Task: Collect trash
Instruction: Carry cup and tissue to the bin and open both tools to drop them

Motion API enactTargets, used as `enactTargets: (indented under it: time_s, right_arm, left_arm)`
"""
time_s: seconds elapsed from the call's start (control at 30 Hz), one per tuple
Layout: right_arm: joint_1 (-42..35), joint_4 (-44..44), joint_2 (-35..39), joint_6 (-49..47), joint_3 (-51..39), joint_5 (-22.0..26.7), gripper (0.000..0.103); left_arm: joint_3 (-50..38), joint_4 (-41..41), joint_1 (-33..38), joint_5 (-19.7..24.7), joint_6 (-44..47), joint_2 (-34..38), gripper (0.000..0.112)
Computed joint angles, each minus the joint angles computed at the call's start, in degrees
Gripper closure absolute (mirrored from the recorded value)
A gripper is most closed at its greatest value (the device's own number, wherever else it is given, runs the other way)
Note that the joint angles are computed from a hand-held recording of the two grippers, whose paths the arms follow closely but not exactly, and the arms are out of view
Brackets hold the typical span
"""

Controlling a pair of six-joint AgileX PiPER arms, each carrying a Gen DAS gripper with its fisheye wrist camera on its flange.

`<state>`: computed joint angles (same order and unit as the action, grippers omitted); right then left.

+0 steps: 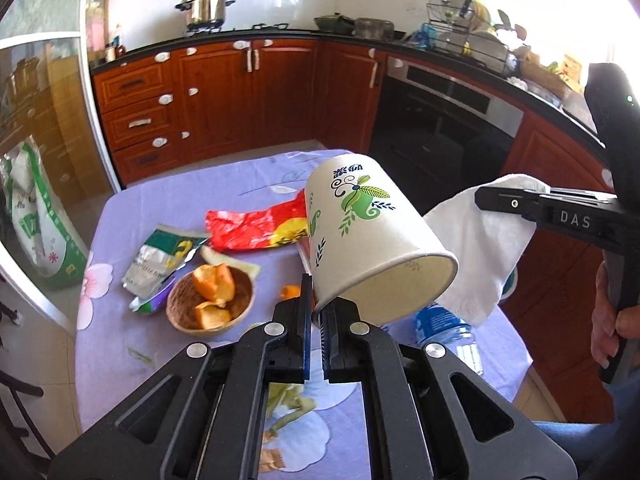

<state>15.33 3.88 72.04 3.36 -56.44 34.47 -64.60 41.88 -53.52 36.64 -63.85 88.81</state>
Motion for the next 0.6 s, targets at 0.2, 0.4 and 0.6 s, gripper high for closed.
enactTargets:
  time_s: [0.2, 0.4, 0.6]
  right_arm:
    - [-18.99, 12.27, -2.53, -17.77, 0.36, 2.11, 0.101]
    - [-34.69, 23.38, 2.59, -33.56, -1.44, 3.17, 0.101]
    - [-42.60, 30.00, 14.25, -42.44, -4.57, 3.65, 0.101]
  left_arm:
    - [-13.25, -7.40, -1.90, -1.21, 10.53, 10.40, 0.108]
    - [-28.85, -16.86, -2.93, 0.61, 22.95, 22.21, 0.108]
    - [-49.32, -25.41, -2.76, 8.75, 33.81, 36.15, 0.108]
